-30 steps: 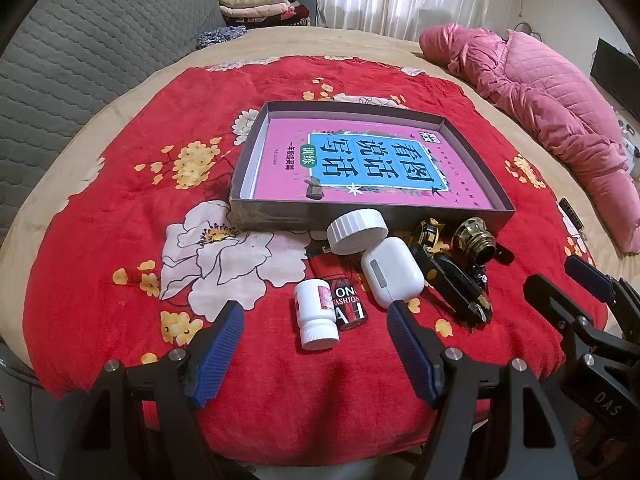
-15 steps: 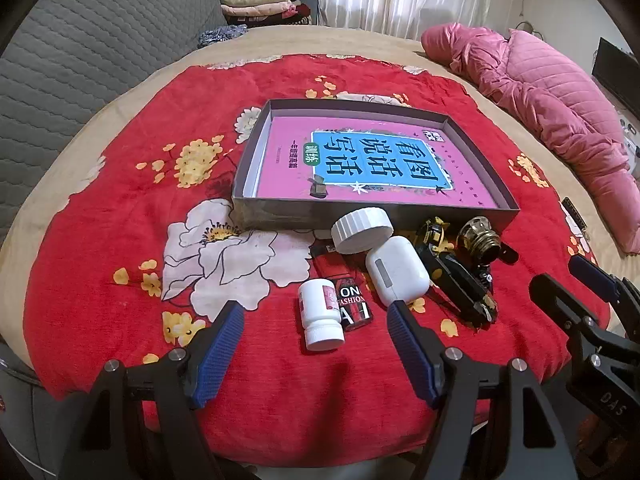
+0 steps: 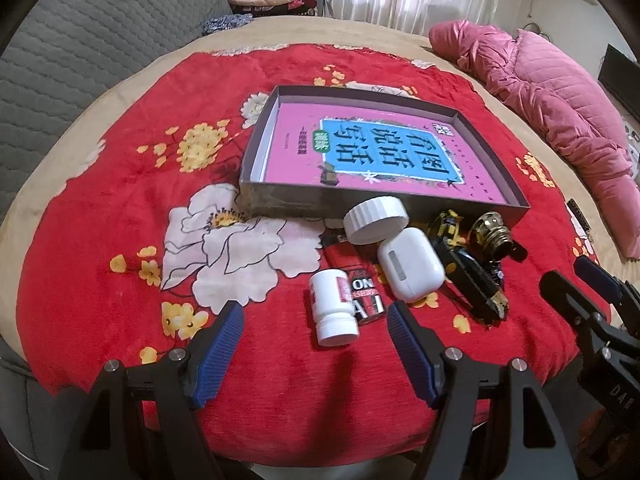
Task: Organize rigid objects
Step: 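Grasp the white pill bottle with the left tool while the right tool grasps the silver metal cup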
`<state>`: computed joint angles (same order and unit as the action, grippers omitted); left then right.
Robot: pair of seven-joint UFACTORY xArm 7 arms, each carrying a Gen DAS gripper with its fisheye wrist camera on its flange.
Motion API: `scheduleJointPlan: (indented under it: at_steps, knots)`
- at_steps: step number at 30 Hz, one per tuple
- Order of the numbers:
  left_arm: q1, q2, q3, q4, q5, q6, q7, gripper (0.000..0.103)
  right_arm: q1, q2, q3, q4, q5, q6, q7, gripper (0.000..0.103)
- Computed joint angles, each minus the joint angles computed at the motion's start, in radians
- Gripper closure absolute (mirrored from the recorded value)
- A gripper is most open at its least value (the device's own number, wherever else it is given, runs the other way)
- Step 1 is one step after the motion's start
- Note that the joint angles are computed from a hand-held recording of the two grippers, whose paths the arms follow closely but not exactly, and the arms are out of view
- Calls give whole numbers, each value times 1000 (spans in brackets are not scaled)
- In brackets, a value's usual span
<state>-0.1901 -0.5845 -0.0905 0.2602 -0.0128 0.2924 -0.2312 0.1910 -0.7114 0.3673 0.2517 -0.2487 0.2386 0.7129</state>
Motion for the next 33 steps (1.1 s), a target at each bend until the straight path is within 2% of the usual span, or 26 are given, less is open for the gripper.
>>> scheduleJointPlan:
  at_steps: [3,9,13,17,22,28,33]
  knots:
    - [-10,34,43,8,-23,10,27,30,-5,16,1,4,0,-11,3,24]
    - [-25,72,67,15,-67,-1,65,30,-29,64,3,12,-6,-43,8,24]
    - [-29,102,52,25,-71,-6,80,30,-60,112,14,26,-18,-67,14,24]
    - [21,145,3,49,-27,9,38,30,-92,148,35,39,-39,-80,22,24]
    - [26,177,16,58,-19,-12,33,30,-166,178,78,57,-83,-89,62,24]
    - [21,208,30,69,-28,-24,47,40,-212,264,68,95,-113,-107,92,24]
    - [0,231,63,76,-66,-51,87,48,-279,325,116,133,-192,-126,134,24]
